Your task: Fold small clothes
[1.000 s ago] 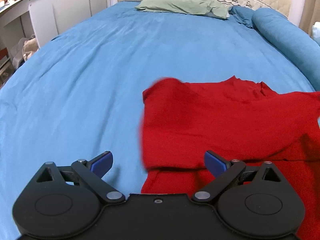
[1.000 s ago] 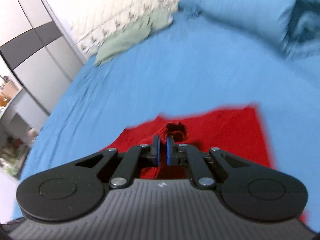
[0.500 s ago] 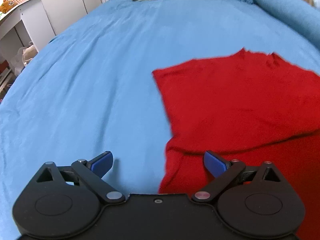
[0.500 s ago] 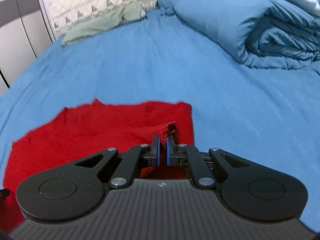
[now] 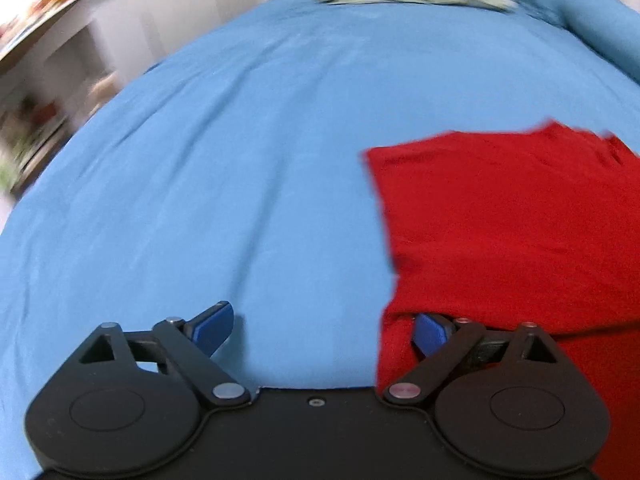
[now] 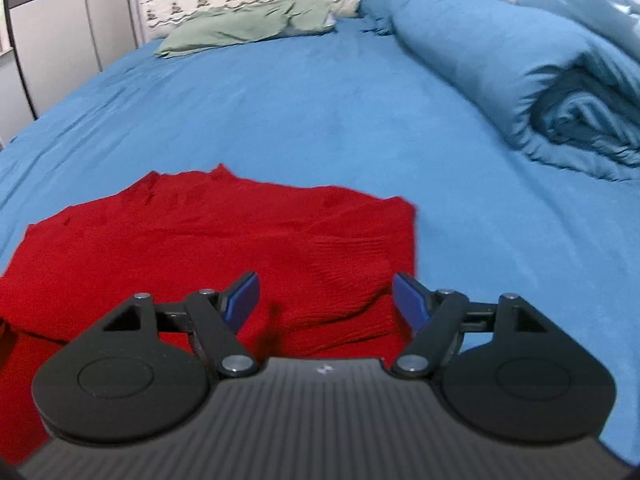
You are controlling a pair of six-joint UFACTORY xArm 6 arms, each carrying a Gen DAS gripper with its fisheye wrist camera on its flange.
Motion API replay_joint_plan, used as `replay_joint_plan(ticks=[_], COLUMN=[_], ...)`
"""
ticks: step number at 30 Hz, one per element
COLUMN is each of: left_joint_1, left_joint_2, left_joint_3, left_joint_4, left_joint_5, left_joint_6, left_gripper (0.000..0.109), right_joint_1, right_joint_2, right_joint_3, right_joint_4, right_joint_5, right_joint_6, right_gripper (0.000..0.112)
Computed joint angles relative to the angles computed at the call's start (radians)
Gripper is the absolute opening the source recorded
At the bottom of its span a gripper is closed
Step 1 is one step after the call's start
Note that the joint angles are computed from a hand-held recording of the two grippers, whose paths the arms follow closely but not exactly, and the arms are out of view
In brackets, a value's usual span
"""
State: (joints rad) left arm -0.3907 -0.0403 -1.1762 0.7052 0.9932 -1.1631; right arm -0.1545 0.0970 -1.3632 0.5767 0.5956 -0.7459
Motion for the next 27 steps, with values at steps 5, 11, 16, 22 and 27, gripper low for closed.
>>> replay_joint_plan(ticks=[5,11,16,22,27], left_joint_1=[0.001,-0.028,-0.066,0.022,0.014], left_joint_2=[-0.067,-0.076,-0.067,0.067,0.188], left_joint_3=[0.064,0.011,-0.063,-0.131,-0.218], left_joint_4=[-0.039,-0.073,0.034,-0.173,-0.173], left_joint_5=[0.035,0.159,0.131,-0.199,-0.151], left_joint_6=[-0.05,-0.002,0.052,0.251,0.321], left_gripper=[0.097,0.097,0.097,0.099,0.101], right_joint_1=[0.008,-0.003,0.01,0.026,-0.02], right_joint_2=[0.034,0.041,-0.023,-0.01,-0.024], right_joint_3=[-0.023,-0.011,0.035,0.037,0.061], right_joint_4=[-0.022,-0.148,-0.065,-0.014,-0.051], right_joint_5=[0.048,0.028,-0.016,0.079,0.074], right_joint_6=[-0.005,0.074,-0.026,-0.076,0.017], right_gripper=[0.089,0.089,0.089,0.089,0.089])
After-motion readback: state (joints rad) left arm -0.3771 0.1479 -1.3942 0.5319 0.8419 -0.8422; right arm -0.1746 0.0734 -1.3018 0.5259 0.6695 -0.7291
